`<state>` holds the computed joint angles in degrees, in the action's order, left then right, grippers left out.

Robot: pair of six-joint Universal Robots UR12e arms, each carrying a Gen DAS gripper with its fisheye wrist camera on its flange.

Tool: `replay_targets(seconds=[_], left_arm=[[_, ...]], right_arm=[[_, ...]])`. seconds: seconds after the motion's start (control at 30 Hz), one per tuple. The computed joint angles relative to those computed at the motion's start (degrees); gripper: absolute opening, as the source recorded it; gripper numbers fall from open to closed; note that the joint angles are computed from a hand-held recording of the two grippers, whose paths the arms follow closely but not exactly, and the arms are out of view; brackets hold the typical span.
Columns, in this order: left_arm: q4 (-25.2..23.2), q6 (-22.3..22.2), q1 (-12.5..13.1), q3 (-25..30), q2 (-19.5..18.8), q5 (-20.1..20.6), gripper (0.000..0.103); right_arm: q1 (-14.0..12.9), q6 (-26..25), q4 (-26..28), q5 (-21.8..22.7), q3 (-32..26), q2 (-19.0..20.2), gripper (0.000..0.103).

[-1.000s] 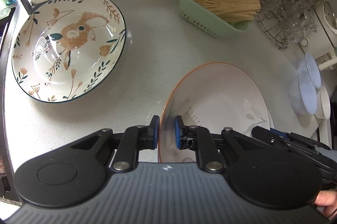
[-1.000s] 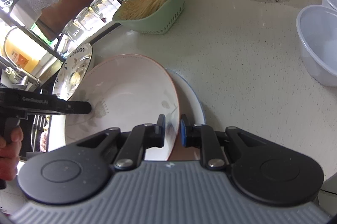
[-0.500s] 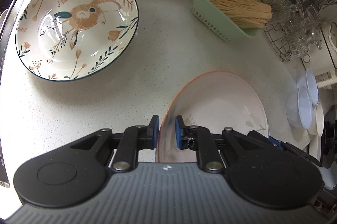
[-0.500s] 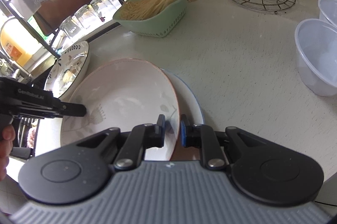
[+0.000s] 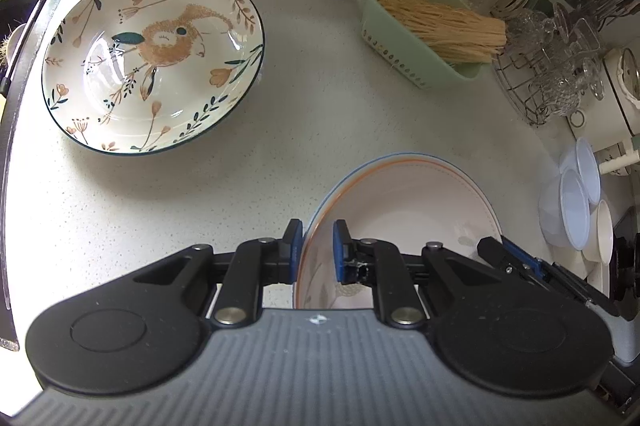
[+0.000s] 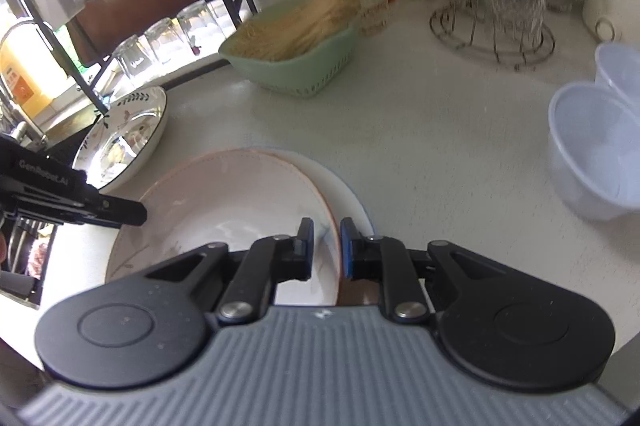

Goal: Organize plates and bowls
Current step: 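Lower the held plate onto the pink-rose plate with both grippers, then open both grippers and lift them off the stacked plates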

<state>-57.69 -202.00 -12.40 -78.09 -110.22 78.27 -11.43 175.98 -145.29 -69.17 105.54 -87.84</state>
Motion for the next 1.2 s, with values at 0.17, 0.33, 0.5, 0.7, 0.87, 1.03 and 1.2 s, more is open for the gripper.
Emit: replay_targets(seconds=[0.17, 0.33, 0.5, 0.7, 0.87, 1.03, 1.2], left_arm=[[1.6, -0.1, -0.3, -1.0, 0.6, 1.1, 0.017], [2.7, 0.7, -0.5, -1.2, 1.1, 1.6, 0.017], [5.1, 2.7, -1.2, -0.2, 1.3, 3.6, 0.017], [9.5, 3.6, -2.1, 0.9, 1.8, 4.0, 0.017], [13.0, 7.7, -3.3, 1.4, 1.7, 5.9, 0.017], [14.5, 7.0, -3.7, 1.5, 2.3, 5.5, 0.017], [16.0, 6.8, -4.2, 1.0, 3.3, 5.0, 0.017]], right_arm=[[0.3, 0.3, -1.7, -0.9, 0.1, 0.2, 0.017], [-0.2, 1.6, -4.0, -0.7, 0.2, -0.1, 0.017], [-1.0, 2.8, -3.3, -0.3, -0.4, -0.9, 0.017], [-2.2, 2.2, -3.6, -0.5, -1.2, -2.8, 0.017], [-3.4, 4.1, -5.1, 2.1, -1.4, -4.2, 0.019], [-4.0, 5.3, -6.6, 2.3, -1.3, -5.2, 0.019], [-4.6, 4.1, -6.1, 2.7, -0.8, -6.8, 0.019]])
